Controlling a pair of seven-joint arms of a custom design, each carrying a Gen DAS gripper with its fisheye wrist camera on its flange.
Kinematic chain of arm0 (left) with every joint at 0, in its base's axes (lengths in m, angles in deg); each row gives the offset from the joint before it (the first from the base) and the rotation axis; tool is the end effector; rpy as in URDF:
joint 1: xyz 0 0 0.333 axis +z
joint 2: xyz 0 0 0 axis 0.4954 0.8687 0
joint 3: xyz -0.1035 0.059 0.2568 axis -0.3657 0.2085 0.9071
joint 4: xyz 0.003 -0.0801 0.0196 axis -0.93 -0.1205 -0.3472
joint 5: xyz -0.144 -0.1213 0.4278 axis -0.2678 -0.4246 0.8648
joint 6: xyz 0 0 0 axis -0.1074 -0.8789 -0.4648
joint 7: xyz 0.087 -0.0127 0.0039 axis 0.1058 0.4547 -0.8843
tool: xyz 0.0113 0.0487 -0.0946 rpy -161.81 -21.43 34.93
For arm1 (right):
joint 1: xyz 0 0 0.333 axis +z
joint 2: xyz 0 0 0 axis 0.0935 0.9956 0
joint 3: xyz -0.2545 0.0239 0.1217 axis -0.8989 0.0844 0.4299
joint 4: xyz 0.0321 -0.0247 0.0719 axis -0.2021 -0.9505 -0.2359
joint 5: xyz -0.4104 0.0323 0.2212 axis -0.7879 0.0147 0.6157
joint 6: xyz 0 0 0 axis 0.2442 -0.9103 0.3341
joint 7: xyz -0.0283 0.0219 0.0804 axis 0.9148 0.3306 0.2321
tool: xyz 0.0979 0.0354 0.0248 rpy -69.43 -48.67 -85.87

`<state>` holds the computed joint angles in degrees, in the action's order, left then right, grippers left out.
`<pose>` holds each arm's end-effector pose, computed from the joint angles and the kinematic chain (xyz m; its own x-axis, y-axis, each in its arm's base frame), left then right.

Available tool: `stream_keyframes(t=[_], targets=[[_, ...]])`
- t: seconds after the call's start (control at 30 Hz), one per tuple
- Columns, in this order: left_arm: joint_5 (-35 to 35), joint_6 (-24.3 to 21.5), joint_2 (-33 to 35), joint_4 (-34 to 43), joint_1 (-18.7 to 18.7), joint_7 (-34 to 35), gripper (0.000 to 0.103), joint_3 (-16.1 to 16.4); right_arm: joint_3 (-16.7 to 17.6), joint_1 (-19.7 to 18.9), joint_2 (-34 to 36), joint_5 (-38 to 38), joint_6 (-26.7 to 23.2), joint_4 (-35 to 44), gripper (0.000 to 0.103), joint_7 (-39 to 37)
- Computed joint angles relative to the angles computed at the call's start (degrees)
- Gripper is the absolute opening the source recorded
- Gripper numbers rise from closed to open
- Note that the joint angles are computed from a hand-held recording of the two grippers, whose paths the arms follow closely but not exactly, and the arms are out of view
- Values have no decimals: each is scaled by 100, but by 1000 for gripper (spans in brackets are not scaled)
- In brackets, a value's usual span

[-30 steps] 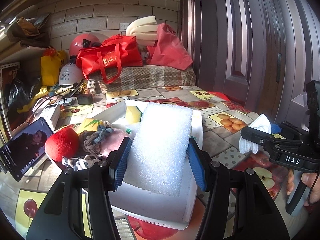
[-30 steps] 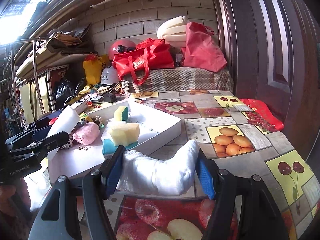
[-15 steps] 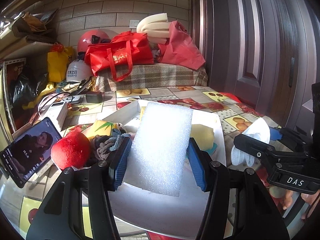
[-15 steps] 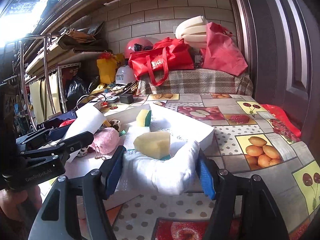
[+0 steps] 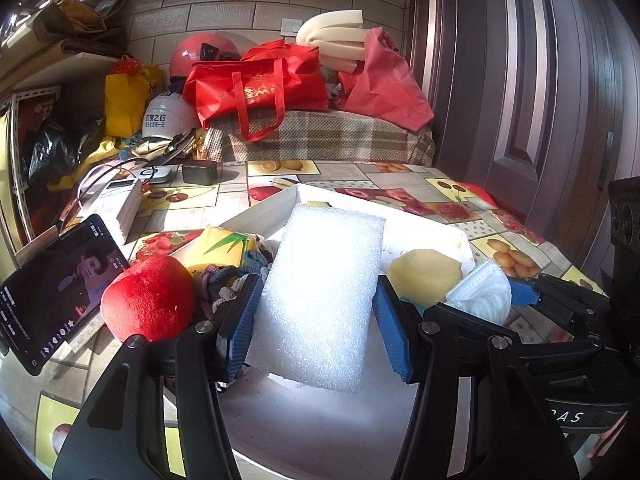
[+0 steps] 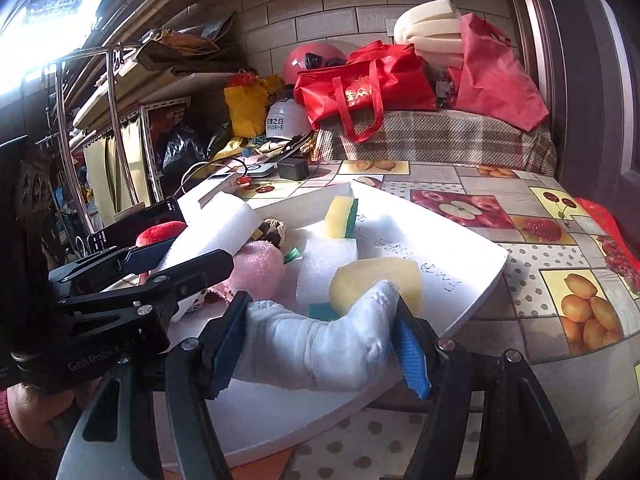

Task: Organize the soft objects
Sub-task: 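Lower the foam sheet and towel roll into the white box and open both grippers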

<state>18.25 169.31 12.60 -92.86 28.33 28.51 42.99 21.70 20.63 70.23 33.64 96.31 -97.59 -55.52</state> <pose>0.5542 -0.1859 0.4197 0.2358 -0.9651 0.1135 -0.4120 -0.2051 -0.8878 0.6446 0.2294 0.4216 0.7775 -0.6216 -0.0952 -0.3701 -0.3299 -0.8685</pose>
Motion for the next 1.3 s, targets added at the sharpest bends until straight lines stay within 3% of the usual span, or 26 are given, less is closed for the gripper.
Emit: stream_keyframes(t=[0.23, 0.5, 0.63, 0.87, 0.97, 1.13, 1.3], targets=[[22, 25, 37, 30, 61, -134, 55, 69, 29, -7, 559, -982, -89, 627, 68, 988], [38, -42, 33, 40, 53, -67, 55, 36, 186, -54, 1332, -1593, 676, 1507, 68, 1865], [-110, -113, 114, 114, 27, 180, 55, 33, 255, -180, 1602, -1823, 733, 1823, 68, 2612], [-674, 53, 590, 545, -90, 1277, 55, 146, 642, -406, 1391, -1110, 1175, 1571, 68, 1647], [-164, 236, 530, 521, -76, 883, 55, 158, 584, -323, 1411, -1178, 1237, 1596, 68, 1674], [-140, 241, 537, 542, -91, 866, 56, 172, 490, -270, 1599, -1483, 1152, 1813, 68, 2293], [-181, 155, 559, 562, -114, 904, 56, 173, 664, -351, 1511, -1252, 1323, 1701, 68, 1847]])
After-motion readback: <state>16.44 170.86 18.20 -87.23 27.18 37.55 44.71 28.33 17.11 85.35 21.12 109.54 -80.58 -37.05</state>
